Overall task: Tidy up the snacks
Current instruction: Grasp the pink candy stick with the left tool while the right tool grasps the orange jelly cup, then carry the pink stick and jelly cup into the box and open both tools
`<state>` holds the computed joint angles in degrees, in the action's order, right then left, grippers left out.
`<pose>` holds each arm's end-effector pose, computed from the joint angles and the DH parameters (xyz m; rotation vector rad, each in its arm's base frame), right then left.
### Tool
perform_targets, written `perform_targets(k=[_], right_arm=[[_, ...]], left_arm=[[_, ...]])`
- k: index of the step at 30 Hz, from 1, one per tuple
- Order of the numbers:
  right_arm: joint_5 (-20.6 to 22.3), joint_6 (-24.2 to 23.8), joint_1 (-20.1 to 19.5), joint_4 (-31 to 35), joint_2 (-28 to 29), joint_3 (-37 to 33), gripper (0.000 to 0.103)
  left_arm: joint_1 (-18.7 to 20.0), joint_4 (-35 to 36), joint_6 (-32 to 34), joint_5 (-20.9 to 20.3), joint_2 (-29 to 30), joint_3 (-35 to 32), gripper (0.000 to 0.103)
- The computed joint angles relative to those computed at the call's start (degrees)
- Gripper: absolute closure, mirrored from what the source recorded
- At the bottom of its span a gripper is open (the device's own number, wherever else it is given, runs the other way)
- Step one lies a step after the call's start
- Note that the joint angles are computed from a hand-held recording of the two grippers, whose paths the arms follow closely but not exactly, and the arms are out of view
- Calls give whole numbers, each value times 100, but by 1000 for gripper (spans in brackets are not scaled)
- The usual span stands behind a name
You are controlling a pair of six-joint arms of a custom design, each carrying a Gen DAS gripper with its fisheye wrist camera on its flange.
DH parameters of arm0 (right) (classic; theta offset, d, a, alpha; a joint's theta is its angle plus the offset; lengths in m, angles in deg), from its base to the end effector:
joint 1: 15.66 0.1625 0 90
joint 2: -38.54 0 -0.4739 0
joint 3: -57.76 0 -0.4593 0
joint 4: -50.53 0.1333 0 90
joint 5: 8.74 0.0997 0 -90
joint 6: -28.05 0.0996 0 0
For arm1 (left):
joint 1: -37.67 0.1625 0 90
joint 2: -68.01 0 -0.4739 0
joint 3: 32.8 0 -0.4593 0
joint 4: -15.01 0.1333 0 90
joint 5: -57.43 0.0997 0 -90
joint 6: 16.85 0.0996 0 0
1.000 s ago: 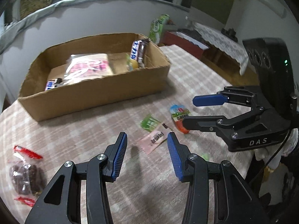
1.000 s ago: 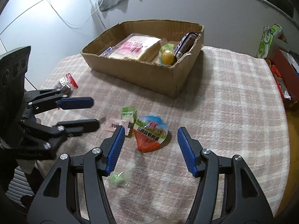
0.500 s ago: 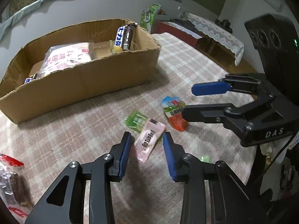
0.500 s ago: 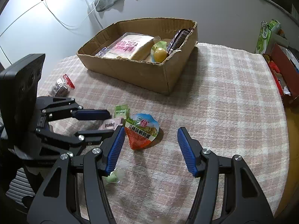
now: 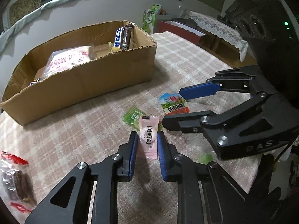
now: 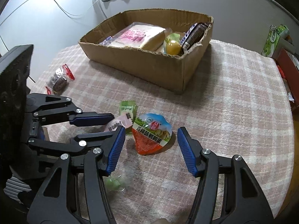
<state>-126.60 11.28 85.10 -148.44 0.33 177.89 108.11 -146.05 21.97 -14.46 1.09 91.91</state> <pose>0.1909 -0.5396 -0.0322 0.4635 -2.5377 0.5851 -0.0291 -0.5727 0.1406 1.3119 2.4540 -0.2449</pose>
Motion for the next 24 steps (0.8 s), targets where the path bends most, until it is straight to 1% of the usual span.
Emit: perform_targets(k=[1,3,9,15,24], right_arm=[[-24,0,-3,19,14,-14,51],[-51,-57,9,-8,31,-24,59],[-179,-129,69,-35,69,-40,61],[-97,-82,78,-167,14,57,62],[-126,-109,194,-281,-68,147,62]], left_arm=[[-5,-12,18,11,-2,6,84],[-11,-41,28,22,-2,18,84],[9,-45,-44,-10,-34,31,84],[51,-6,-122,-79,-141,47,84],[122,21,-239,-252,-398,40,84]])
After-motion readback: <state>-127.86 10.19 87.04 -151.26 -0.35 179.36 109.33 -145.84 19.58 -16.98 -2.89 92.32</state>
